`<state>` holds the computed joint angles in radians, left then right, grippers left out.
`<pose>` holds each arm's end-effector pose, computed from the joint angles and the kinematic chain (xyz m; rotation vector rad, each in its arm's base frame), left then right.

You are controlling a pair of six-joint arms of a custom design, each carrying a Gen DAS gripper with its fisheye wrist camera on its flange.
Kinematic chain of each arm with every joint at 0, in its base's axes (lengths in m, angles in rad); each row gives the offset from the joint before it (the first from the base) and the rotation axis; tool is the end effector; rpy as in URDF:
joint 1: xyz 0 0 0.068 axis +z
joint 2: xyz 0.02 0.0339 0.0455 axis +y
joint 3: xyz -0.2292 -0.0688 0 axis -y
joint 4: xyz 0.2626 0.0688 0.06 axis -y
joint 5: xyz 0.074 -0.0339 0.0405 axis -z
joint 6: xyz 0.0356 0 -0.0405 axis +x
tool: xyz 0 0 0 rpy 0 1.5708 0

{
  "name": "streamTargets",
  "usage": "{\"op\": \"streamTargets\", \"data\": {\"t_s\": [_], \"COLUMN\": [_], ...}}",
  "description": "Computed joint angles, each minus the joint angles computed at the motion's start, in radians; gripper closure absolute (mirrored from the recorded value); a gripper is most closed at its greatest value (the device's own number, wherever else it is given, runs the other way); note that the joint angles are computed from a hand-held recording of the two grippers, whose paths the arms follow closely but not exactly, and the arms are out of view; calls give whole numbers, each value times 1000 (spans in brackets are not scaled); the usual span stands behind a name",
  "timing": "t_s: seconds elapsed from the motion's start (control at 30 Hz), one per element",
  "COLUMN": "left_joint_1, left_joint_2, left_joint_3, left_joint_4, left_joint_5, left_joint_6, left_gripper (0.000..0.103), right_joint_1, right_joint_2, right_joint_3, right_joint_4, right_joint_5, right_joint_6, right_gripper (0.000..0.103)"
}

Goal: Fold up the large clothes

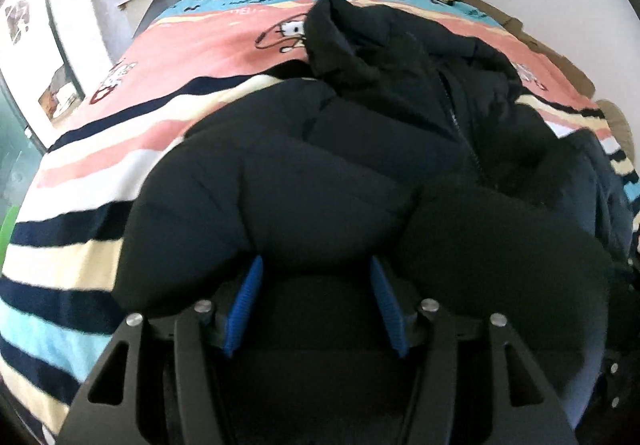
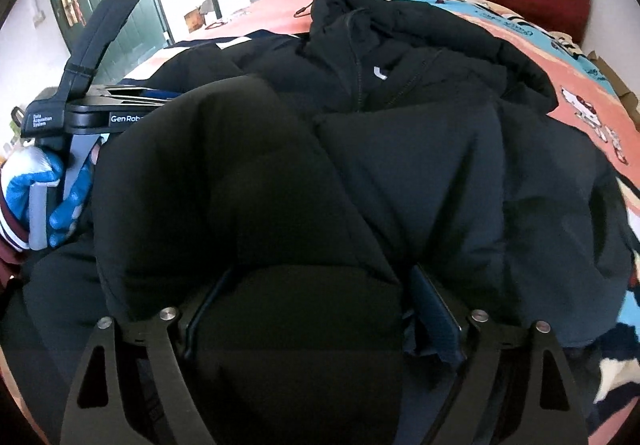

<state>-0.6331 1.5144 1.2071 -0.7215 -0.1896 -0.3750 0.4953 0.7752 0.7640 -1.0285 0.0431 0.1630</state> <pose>0.2714 -0.1909 0.2267 0.2639 2.5625 -0.1311 0.1547 0.0818 0.2365 -0.4181 2.5863 0.1769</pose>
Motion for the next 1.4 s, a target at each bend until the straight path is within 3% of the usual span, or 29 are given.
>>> {"op": "streamTargets", "data": {"t_s": [0.07, 0.2, 0.4, 0.57, 0.87, 1.2, 1.4], "left_joint_1": [-21, -115, -225, -215, -335, -344, -371], "left_joint_2": [-70, -174, -118, -90, -142, -114, -104], "left_joint_3": [-24, -43, -21, -45, -12, -73, -92], "left_joint_4": [-14, -37, -60, -37, -130, -40, -11], "left_joint_5": [-31, -88, -125, -103, -229, -229, -279], "left_joint_6": [-41, -81, -127, -165, -209, -206, -215], "left_gripper": [49, 49, 49, 49, 49, 49, 48], "right_joint_1": [11, 105, 203, 121, 129, 2, -34], "right_joint_2": [-15, -109, -144, -114, -179, -218, -219], "right_joint_3": [27, 81, 61, -2, 31, -63, -114], "right_joint_4": [-38, -120, -144, -112, -172, -144, -99], "right_joint_5": [6, 72, 121, 70, 81, 14, -8], "right_joint_6": [15, 69, 146, 130, 163, 93, 74], "right_gripper": [25, 25, 24, 24, 24, 23, 20]}}
